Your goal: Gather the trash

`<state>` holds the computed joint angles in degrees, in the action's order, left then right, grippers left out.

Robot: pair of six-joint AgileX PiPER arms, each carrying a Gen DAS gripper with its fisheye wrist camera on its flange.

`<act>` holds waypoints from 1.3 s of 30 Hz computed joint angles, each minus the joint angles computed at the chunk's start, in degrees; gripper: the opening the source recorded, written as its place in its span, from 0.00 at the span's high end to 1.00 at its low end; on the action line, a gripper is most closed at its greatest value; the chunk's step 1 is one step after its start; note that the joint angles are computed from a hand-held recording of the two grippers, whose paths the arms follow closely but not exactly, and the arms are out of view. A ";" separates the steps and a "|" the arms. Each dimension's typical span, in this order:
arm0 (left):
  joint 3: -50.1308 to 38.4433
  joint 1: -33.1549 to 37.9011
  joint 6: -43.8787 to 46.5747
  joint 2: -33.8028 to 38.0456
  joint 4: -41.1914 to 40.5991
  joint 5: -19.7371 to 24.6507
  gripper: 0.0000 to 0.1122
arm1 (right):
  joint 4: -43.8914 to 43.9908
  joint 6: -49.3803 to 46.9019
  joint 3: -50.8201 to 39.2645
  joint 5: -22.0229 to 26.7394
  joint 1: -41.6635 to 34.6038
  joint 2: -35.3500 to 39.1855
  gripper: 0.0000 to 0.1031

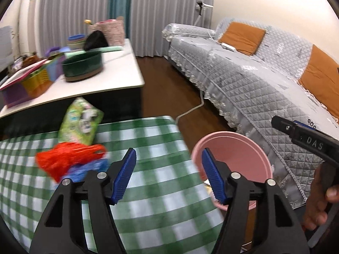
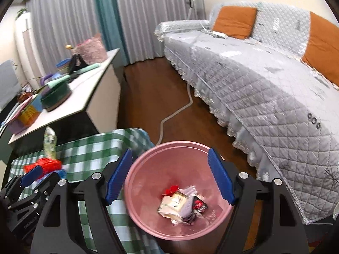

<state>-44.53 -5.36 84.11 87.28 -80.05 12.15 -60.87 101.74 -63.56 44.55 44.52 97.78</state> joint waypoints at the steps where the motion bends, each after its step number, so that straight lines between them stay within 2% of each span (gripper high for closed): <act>1: 0.82 3.10 0.90 -1.30 0.32 1.65 0.46 | -0.36 0.17 -1.14 -0.05 1.03 0.69 0.29; 5: 2.03 13.85 4.32 -3.81 1.06 7.49 0.46 | -1.19 0.72 -5.08 -0.97 4.04 3.34 0.31; 9: 1.16 23.91 7.37 -2.99 1.16 12.60 0.47 | -1.49 -1.45 -10.61 -1.25 6.95 7.60 0.35; 14: -0.64 34.76 12.82 1.89 -1.47 17.50 0.49 | 0.87 -5.88 -16.66 -4.24 8.29 12.56 0.45; 17: -1.96 39.15 14.15 6.46 -2.36 18.99 0.55 | 3.31 -8.88 -20.39 -5.57 8.71 15.79 0.48; 19: -3.02 40.60 13.60 9.08 -2.66 19.24 0.60 | 4.79 -11.01 -22.79 -6.29 8.81 18.09 0.48; 26: -5.27 41.86 17.18 13.97 -6.74 20.31 0.60 | 10.91 -18.24 -30.58 -8.98 8.74 25.37 0.48; 30: -5.67 40.83 20.43 14.76 -9.86 22.43 0.60 | 14.85 -23.44 -34.79 -10.49 8.65 28.55 0.47; 35: -6.21 38.79 23.54 15.35 -12.77 23.43 0.60 | 20.76 -30.63 -40.06 -11.52 8.25 32.45 0.40; 39: -8.09 36.89 22.96 16.83 -13.05 22.78 0.60 | 26.17 -35.63 -44.73 -11.54 7.33 35.78 0.39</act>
<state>-52.62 31.53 107.07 104.11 -93.10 34.93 -34.69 66.12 -108.29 33.01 51.85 133.55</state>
